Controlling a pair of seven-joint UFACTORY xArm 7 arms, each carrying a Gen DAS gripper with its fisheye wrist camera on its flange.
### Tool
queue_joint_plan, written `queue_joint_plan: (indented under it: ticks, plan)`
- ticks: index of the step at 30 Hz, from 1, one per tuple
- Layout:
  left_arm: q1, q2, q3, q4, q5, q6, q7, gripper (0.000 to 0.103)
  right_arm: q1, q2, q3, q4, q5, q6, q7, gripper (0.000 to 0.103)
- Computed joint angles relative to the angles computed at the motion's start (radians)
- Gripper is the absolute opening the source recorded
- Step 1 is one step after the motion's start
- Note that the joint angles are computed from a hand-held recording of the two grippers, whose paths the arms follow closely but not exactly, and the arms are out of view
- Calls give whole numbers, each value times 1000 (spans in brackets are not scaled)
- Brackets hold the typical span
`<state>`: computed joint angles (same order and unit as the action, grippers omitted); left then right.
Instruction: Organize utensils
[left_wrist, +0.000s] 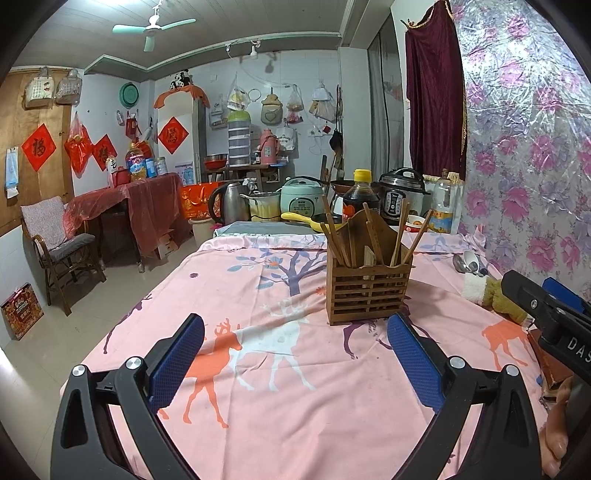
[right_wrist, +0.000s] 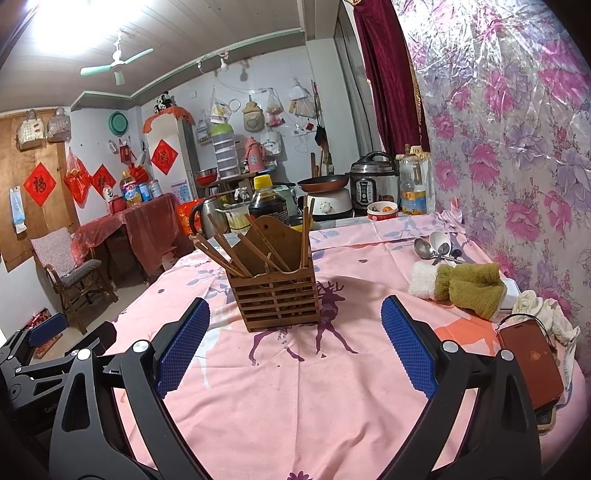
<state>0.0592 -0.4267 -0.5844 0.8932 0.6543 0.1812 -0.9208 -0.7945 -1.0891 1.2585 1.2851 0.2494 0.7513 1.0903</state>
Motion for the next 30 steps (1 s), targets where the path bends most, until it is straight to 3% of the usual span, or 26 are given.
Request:
queue_joint_plan:
  ticks: [3, 13, 30]
  plan:
    - [-20, 4, 14, 1, -9, 2, 16, 97, -1, -1, 0, 2, 2, 1, 0, 91]
    - [40, -17, -32, -6, 10, -24, -14, 97, -11, -3, 5, 12, 14, -2, -8, 91]
    - [56, -23, -41, -13, -15, -24, -2, 97, -21, -14, 5, 22, 33, 3, -16, 91]
